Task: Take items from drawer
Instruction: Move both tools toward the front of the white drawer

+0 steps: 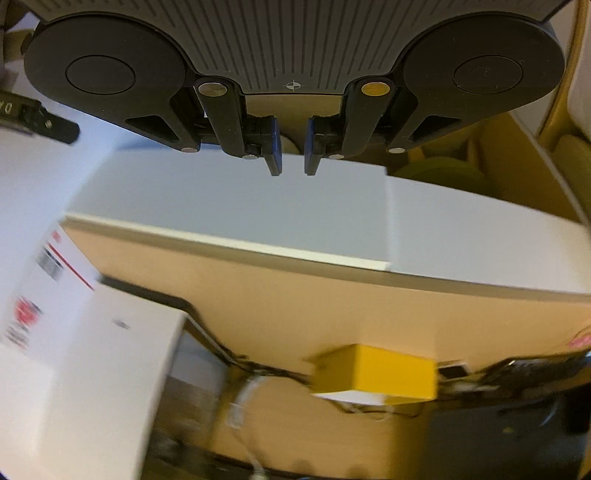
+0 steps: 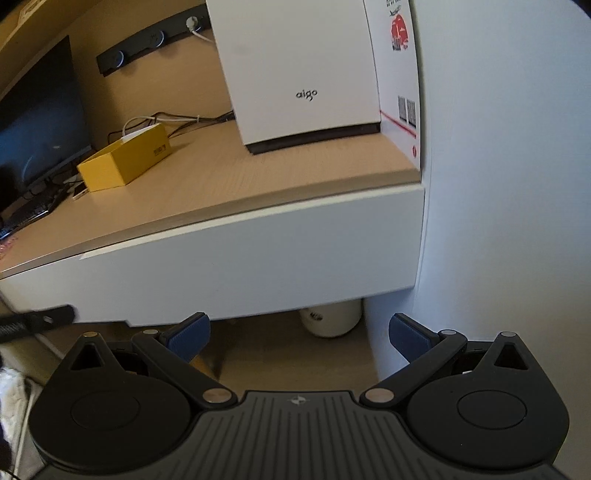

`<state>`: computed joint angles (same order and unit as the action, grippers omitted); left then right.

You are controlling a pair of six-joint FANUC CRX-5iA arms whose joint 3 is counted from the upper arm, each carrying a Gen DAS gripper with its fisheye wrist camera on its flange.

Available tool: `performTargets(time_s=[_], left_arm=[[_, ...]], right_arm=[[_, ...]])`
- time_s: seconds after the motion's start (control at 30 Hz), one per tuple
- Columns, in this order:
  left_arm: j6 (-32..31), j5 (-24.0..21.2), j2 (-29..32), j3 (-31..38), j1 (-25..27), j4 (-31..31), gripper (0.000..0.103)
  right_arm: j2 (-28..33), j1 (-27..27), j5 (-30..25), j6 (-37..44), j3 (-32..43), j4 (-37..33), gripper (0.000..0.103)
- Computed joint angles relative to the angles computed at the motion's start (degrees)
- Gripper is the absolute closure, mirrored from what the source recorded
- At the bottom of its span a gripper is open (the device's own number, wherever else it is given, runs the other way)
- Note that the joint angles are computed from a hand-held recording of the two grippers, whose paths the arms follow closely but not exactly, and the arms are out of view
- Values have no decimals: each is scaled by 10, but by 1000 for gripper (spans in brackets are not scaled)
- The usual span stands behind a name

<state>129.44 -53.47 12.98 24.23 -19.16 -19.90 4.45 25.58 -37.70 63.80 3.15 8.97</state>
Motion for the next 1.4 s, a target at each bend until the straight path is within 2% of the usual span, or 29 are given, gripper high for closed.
performTargets(time_s=[0.17,0.23,0.4,0.47,0.57,0.67,0.77,0.87,1.1,1.4], left_arm=[[10,7,0,0,19,-6,87],[7,-6,12,16,26,-2,87],[3,-9,48,70,39,-2,87],[16,-25,69,104,37,-22,87],[3,-34,91,132,49,-8,87],[-16,-43,106,154,50,-10,87],[8,-62,116,172,48,-33,87],[16,-63,115,168,54,-43,87],[-18,-48,118,160,77,-1,87],[-37,-69,127,165,86,16,86]], right_arm=[[56,-1,-20,9,61,-9,0],[80,5,-25,18,85,3,0],[132,27,10,-37,114,120,0],[154,31,23,-49,132,150,0],[177,34,41,-79,145,190,0],[198,37,40,-73,169,183,0],[209,40,47,-94,170,212,0],[221,42,38,-104,178,228,0],[224,41,38,-104,180,227,0],[227,43,37,-89,187,212,0]])
